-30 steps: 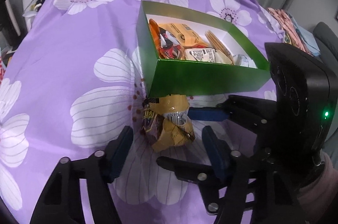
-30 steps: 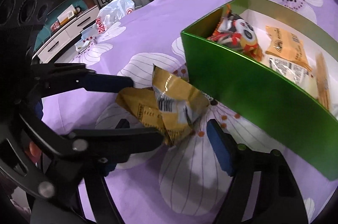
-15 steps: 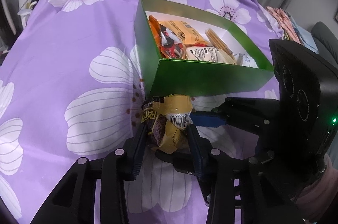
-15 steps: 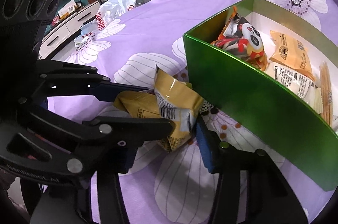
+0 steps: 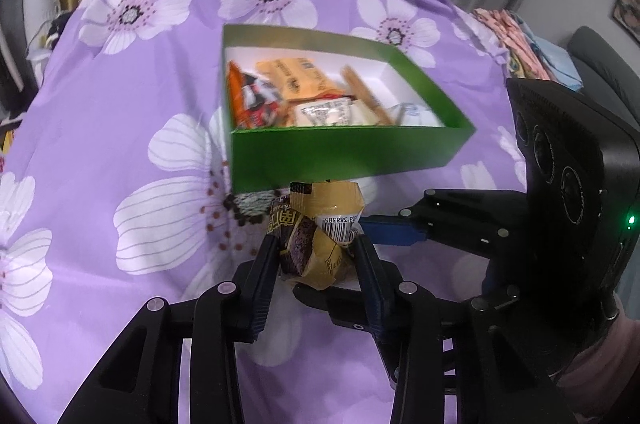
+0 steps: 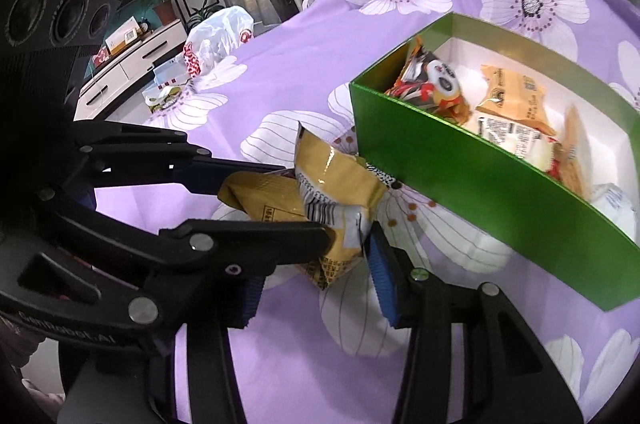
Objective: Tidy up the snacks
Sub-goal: 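Lift the gold foil snack and carry it over the green box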
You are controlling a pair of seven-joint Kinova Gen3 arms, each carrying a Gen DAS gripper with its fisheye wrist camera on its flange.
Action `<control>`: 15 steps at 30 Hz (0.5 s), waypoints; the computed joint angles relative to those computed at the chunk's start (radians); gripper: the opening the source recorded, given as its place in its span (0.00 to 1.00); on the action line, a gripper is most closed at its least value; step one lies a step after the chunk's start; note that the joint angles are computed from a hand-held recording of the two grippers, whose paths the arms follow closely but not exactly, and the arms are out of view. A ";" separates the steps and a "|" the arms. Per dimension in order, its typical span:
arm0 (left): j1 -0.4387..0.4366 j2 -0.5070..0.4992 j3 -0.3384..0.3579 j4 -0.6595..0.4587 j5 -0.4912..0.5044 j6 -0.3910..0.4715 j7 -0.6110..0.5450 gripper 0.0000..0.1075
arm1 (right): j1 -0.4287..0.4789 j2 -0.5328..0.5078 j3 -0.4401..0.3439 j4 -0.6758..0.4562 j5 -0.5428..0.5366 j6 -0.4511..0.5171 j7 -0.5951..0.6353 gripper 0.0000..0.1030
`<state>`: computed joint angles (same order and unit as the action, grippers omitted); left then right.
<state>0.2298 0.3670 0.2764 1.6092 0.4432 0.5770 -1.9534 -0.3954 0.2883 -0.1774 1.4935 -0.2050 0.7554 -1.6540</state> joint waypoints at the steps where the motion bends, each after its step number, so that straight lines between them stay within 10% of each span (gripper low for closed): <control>1: 0.006 -0.007 0.002 0.000 -0.002 -0.002 0.002 0.37 | -0.003 -0.015 0.004 0.009 0.007 -0.004 -0.008 0.46; 15: 0.114 -0.024 -0.006 -0.118 -0.090 0.004 0.059 0.37 | 0.019 -0.156 0.039 0.055 0.101 -0.017 -0.084 0.46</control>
